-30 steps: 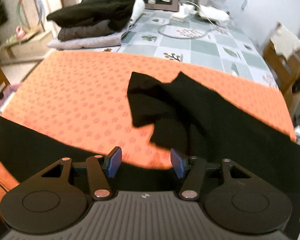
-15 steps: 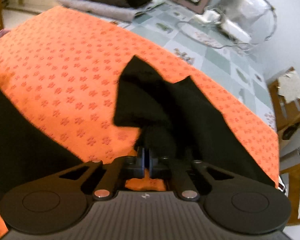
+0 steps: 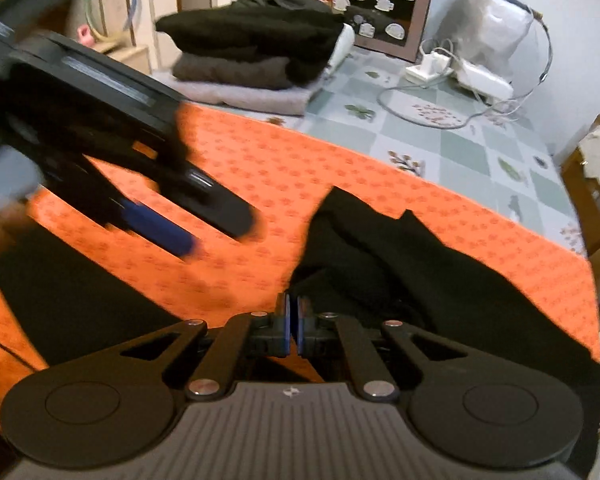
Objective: Fold clothes
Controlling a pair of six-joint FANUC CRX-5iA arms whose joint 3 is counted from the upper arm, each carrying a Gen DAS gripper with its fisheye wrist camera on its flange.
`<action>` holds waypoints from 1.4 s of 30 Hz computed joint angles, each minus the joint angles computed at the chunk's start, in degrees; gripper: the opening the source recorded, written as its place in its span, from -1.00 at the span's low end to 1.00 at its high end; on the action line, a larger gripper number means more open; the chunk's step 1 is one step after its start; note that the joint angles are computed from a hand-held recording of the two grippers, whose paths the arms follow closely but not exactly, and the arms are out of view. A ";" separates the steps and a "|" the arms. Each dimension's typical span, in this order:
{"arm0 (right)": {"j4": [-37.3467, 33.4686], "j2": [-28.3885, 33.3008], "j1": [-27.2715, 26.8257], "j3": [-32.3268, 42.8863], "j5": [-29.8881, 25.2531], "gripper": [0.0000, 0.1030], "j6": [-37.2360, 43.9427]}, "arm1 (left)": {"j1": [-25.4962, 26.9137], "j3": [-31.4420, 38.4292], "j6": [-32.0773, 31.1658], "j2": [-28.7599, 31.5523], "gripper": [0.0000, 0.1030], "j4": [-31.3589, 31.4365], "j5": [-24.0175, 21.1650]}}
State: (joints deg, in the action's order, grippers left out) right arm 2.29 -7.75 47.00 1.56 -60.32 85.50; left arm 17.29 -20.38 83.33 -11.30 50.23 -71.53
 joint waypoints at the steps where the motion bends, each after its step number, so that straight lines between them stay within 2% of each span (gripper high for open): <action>1: -1.22 -0.24 -0.08 0.47 -0.37 -0.91 0.05 | -0.52 -0.31 0.46 0.64 0.34 0.65 -0.11; 7: -6.43 -1.42 -0.25 2.15 -2.71 -0.91 1.43 | -2.12 -1.33 1.44 3.88 0.34 3.77 -0.87; 9: -7.30 -1.84 -0.16 2.23 -2.85 -0.91 1.59 | -2.54 -1.43 0.86 4.66 0.31 4.51 -2.00; 10: -7.90 -1.97 -0.21 2.35 -2.91 -0.91 1.65 | -2.70 -1.54 0.45 4.98 0.23 4.85 -2.58; 11: -8.30 -2.09 -0.19 2.41 -2.92 -0.91 1.62 | -2.81 -1.70 -0.06 5.23 -0.05 5.16 -3.17; 13: -8.71 -2.22 -0.15 2.43 -3.08 -0.91 1.63 | -2.94 -2.15 -0.58 5.22 -0.50 5.24 -3.48; 14: -9.65 -2.08 -0.55 2.77 -3.64 -0.92 2.18 | -2.89 -2.22 -0.52 5.04 -0.71 4.85 -3.38; 15: -10.38 -1.98 -0.87 3.00 -4.18 -0.90 2.59 | -2.74 -2.12 -0.23 4.77 -0.83 4.10 -3.18; 19: -11.36 -2.08 -1.99 3.33 -6.29 -0.87 3.34 | -1.70 0.04 -0.21 3.40 -0.86 -1.60 -2.50; 23: -8.27 -2.72 -2.58 1.44 -7.60 -0.77 0.49 | 0.27 2.44 -2.47 1.30 -0.87 -7.44 -2.07; 27: -3.65 -2.65 -3.01 -1.48 -9.05 -0.54 -3.65 | 2.92 4.83 -5.12 -1.15 -0.87 -13.23 -1.65; 35: -0.34 -3.13 -3.37 -5.73 -9.97 -0.54 -8.12 | 9.75 8.75 -10.47 -4.50 -0.87 -21.63 -1.16; 42: 1.03 -4.33 -2.54 -7.51 -9.58 -0.54 -9.53 | 10.33 12.03 -19.47 -7.16 -0.87 -26.56 2.02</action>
